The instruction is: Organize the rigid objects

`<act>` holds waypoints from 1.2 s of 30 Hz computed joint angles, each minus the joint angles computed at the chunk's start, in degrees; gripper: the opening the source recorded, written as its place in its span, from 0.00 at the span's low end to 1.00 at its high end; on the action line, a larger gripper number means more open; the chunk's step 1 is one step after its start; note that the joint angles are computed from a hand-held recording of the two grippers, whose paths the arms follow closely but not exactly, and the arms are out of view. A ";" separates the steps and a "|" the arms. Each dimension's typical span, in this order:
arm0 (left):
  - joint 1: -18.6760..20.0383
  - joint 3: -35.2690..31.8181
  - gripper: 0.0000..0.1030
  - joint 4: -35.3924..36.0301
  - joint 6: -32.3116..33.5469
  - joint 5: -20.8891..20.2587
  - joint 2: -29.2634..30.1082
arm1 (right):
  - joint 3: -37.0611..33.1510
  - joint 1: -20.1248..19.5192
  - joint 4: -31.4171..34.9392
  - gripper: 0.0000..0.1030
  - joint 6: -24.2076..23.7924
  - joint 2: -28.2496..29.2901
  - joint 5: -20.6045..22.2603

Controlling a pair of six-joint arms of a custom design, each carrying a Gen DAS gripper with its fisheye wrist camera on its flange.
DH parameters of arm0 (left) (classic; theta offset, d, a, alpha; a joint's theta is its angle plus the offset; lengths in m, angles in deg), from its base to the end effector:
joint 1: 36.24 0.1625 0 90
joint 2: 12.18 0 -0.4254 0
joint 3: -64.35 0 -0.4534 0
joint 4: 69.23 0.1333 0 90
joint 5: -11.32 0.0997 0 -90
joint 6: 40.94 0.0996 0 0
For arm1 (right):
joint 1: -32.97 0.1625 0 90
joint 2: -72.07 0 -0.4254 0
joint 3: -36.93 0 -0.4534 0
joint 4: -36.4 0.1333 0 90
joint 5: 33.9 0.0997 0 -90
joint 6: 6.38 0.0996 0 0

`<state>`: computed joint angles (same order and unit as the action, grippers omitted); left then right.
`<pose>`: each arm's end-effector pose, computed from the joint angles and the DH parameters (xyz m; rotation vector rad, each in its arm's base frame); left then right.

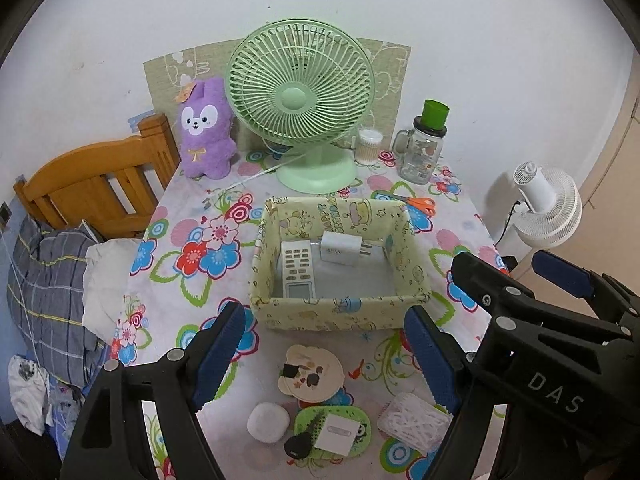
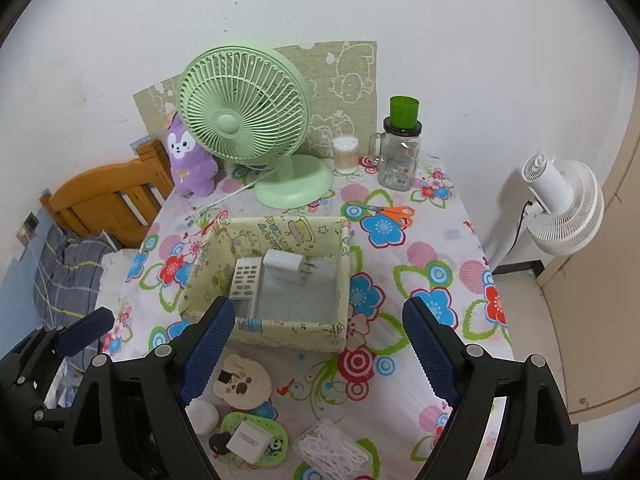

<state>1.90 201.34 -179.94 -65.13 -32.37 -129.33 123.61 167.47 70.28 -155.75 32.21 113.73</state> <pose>-0.1352 -0.3672 0.3199 0.5744 2.3652 -0.6558 0.4185 -0.3557 0.0358 0.1737 -2.2714 0.9100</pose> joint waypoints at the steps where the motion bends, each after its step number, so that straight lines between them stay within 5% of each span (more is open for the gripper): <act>1: -0.32 0.15 0.81 0.59 -0.43 0.15 -0.32 | 0.31 0.11 -0.05 0.85 -0.15 -0.13 -0.09; 20: -1.48 4.88 0.83 6.90 -5.73 -2.37 -8.04 | 5.68 1.88 -3.13 0.85 1.33 -0.20 -0.13; 36: 4.48 8.86 0.83 4.71 4.97 -4.67 -12.15 | 7.85 2.07 -5.70 0.85 6.25 4.43 0.72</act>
<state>6.38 210.20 -175.23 -60.16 -37.04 -141.48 131.46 169.53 64.58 -149.50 36.65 114.45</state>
